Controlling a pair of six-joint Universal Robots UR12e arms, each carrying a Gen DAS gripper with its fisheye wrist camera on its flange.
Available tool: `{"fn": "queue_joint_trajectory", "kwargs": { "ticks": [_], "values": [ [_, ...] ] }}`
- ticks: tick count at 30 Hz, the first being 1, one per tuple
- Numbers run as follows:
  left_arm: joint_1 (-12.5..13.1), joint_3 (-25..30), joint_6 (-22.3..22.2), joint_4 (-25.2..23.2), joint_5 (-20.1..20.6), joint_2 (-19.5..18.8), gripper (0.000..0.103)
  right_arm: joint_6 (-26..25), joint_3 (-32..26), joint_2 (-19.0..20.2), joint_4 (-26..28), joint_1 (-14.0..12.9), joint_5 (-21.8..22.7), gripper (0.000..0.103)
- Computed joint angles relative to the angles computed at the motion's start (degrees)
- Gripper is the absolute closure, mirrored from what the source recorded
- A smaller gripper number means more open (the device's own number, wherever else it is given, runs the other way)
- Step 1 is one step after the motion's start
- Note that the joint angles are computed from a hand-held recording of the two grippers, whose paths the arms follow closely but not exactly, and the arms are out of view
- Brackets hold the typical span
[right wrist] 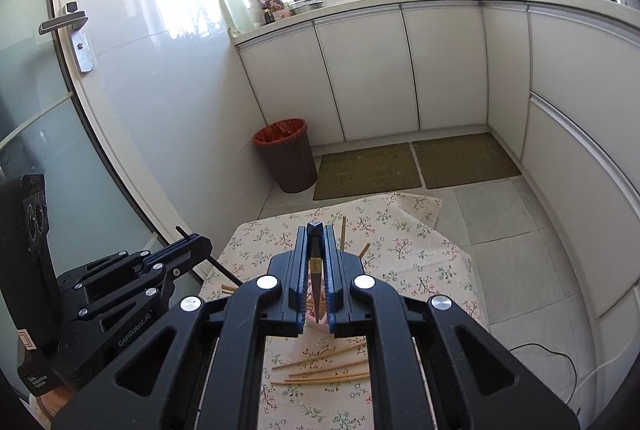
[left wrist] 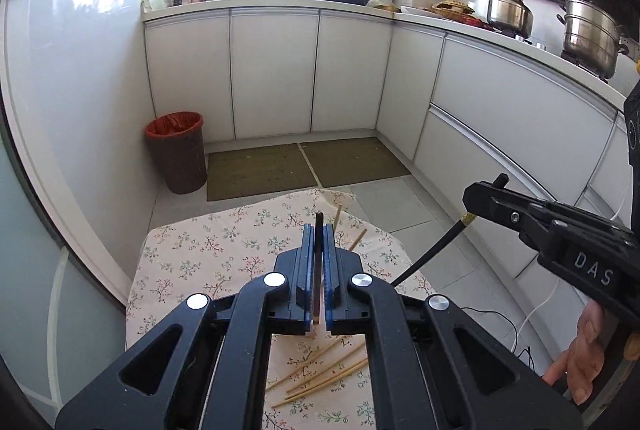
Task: Organize utensils
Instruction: 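Carry both black chopsticks upright over the pink holder and lower them in, then open both grippers to release the black chopsticks into the holder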
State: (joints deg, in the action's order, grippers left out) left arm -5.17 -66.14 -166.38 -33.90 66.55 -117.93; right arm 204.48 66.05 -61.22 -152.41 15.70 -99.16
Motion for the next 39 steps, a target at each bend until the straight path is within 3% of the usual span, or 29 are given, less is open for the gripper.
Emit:
{"fn": "queue_joint_trajectory", "kwargs": {
  "ticks": [7,14,18,21,30,33,34,35,39],
  "values": [
    [-0.17,6.44,-3.27,-2.78,1.69,-4.53,0.1,-0.02,-5.66,4.42,2.02,-0.64,1.34,0.096],
    [-0.09,9.07,-4.66,-5.49,1.84,-7.33,0.099,0.03,-8.51,7.6,4.51,-0.88,2.3,0.096],
    [0.22,10.86,-5.71,-10.52,-0.17,-8.77,0.093,0.89,-8.73,8.39,5.42,-1.11,2.95,0.096],
    [0.8,9.9,-8.45,-8.21,-1.16,-8.46,0.088,0.86,-8.69,8.51,5.52,-1.16,2.8,0.096],
    [1.06,9.39,-8.8,-5.87,-1.01,-7.63,0.086,0.95,-9.76,9.42,5.31,-0.95,3.08,0.096],
    [1.16,9.28,-9.52,-5.79,-0.2,-7.58,0.085,1.35,-10.36,10.34,4.94,-1.1,4.12,0.089],
    [1.22,9.18,-9.76,-5.69,0.13,-7.54,0.085,2.07,-10.21,10.46,4.51,-1.21,4.51,0.075],
    [1.25,8.89,-9.94,-5.22,0.68,-7.39,0.085,2.62,-9.98,10.44,4.08,-1.24,4.47,0.068],
    [1.4,7.24,-9.45,-3.61,1.48,-6.36,0.085,1.79,-8.71,9.55,3.47,-0.9,2.24,0.066]
  ]
}}
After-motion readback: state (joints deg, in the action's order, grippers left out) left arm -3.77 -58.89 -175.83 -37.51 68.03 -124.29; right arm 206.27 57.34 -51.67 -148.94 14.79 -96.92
